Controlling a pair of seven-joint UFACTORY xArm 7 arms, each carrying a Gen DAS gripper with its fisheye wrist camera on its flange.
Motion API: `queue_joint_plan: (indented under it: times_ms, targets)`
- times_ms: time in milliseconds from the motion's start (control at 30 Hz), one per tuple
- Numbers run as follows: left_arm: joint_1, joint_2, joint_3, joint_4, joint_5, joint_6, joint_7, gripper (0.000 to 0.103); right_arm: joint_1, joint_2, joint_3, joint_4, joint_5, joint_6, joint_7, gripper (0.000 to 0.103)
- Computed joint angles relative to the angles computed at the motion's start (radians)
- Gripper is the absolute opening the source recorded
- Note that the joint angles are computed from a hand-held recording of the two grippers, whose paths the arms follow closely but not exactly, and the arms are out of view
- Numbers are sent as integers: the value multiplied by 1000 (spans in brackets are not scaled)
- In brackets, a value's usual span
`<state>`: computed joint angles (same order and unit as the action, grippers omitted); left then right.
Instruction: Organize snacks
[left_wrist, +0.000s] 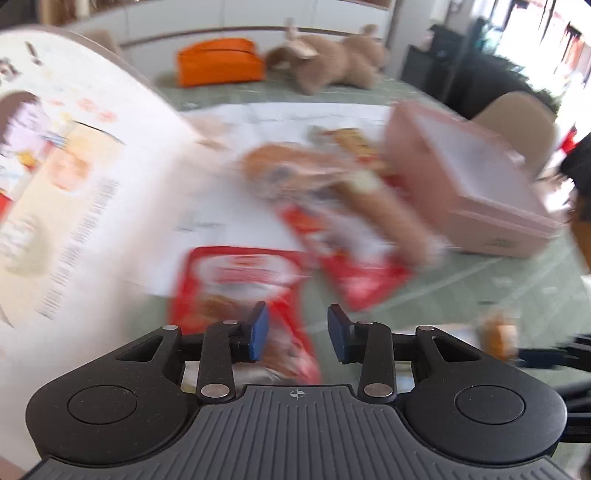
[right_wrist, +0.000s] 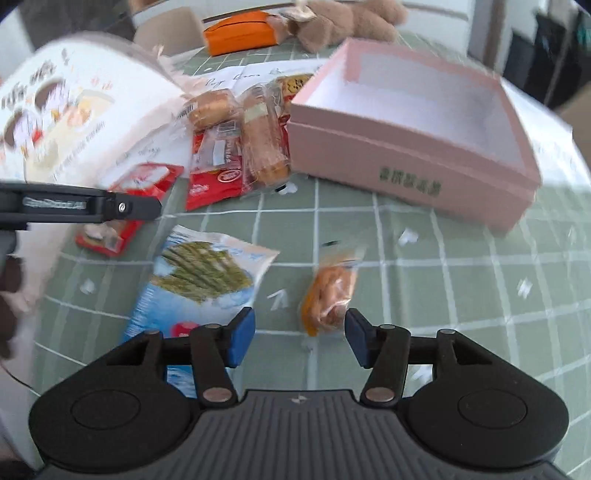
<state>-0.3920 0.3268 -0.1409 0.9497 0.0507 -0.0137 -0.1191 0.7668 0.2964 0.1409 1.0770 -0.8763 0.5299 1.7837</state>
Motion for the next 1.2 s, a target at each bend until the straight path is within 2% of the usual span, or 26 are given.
queue_joint_plan:
  times_ms: [33,100,167,233,333,433,600,667,733,800,833,1000,1100,1200]
  targets:
    - [-31,6,36,-1,-10,-23,17,36,-2,-3,-3,-7,-1,-36,33,56]
    - [-4,14,17,11,19,-14,18,36,-3,13,-3,4,9,-89,60,63]
    - [1,12,16,19,22,0,25,37,-1,60,5,51,54,-114,17,69]
    - [61,16,-47,23,-6,6,49,37,38,111,-6,133,73,-47,-31,78]
    - [98,-2,-83,2,-37,4,62,37,88,203,-15,283,124,87,-139,88]
    - [126,-25,-104,-17,-70,-1,63,37,121,263,-45,370,136,125,-192,97]
    - [132,-49,-108,-27,-93,5,65,37,174,311,-85,436,115,195,-265,97]
    - [131,-52,-115,-29,-95,11,76,37,162,287,-80,403,120,169,-292,86]
    - [140,-49,-136,-30,-106,11,92,37,147,246,-75,358,121,135,-314,52]
    - [175,-45,-189,-31,-134,11,121,37,121,184,-73,277,116,43,-296,19]
    - [194,-41,-217,-30,-149,11,138,37,107,154,-69,243,125,21,-293,15]
    - [293,-7,-383,-7,-215,27,262,37,73,4,-74,86,53,-1,-176,12]
    - [401,35,-550,14,-271,63,409,37,31,-94,-67,-11,7,-17,-73,12]
    - [472,95,-691,37,-307,104,556,37,-3,-182,-50,-83,-25,36,7,12]
